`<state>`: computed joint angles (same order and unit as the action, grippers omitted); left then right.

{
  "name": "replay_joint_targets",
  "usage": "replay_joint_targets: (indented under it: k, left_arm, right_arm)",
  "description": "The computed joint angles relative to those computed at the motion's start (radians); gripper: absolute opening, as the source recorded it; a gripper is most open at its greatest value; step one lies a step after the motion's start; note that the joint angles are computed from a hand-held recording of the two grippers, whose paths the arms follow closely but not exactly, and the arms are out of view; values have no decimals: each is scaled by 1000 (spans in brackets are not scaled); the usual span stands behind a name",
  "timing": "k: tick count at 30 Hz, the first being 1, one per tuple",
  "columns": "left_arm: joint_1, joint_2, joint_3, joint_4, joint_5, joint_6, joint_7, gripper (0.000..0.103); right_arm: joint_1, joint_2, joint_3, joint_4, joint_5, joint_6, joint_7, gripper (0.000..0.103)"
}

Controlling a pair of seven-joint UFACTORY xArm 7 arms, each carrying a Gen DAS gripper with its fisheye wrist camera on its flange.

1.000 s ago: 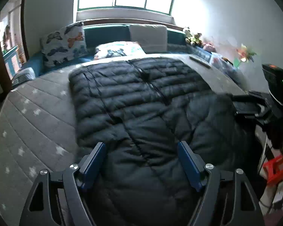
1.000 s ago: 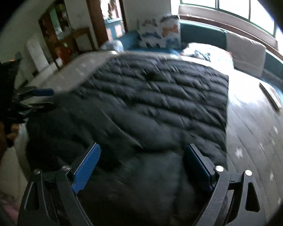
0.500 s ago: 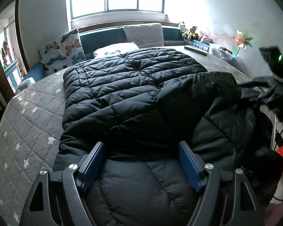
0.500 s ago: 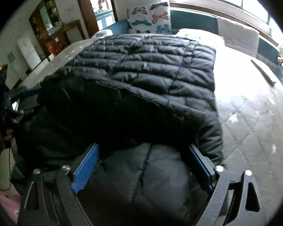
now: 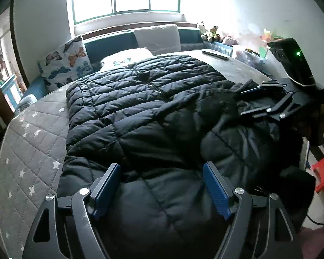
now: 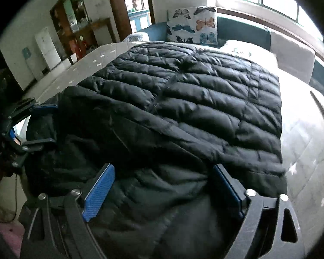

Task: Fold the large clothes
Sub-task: 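Grasp the jacket hem with the right gripper and fold it toward the collar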

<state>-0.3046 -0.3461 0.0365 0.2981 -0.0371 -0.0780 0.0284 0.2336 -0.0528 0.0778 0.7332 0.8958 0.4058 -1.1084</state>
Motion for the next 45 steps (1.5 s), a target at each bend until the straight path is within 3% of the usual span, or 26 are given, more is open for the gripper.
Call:
replay_joint_targets:
  k: [4,9,11,15,17,21,27,31,35,37,41,45]
  left_arm:
    - [-175,-51,155,22,-43,49,78,82]
    - [-394,7,298,111,-143,55,195,82]
    - [-450,69,332,156,-183,66,231,82]
    - [-644,183,488,236,-371,86,375,82]
    - [-653,205,492,254,-422,98,408,82]
    - [-586,184,436,264,-452,142,415,82]
    - [-471,107,298,220,-457,130,424,82]
    - [-421,116,224,192,-476,123,453,82]
    - [-237,62,24,121,-373,116,358,82]
    - [-196,-12,-27,66,-325,124,317,82]
    - [-192,-182,-70,-52,-260,163,259,82]
    - [-214,-252,-90,-119,-211,188,201,82]
  right_arm:
    - [-32,-73,-38,-31,-23,63,32,92]
    - [-40,-88,-50,-65,-159,29,104,92]
    - [-39,-68,-73,-60,-126,56,72,92]
    - [-49,-29,-79,-49,-39,71,-28,92]
    - [-60,-22,-71,-48,-13,73,-54,92]
    - [-76,-77,-51,-55,-154,80,79,92]
    - [-35,-173,-73,-79,-199,71,101,92]
    - [-35,-145,-43,-133,-364,-4,186,91]
    - [-19,-114,-63,-147,-343,-32,192,92]
    - [-22,-180,-55,-177,-376,-43,246,92]
    - [54,-351,-112,-262,-357,-19,186,92]
    - [100,-455,-96,-371,-437,-53,193,92]
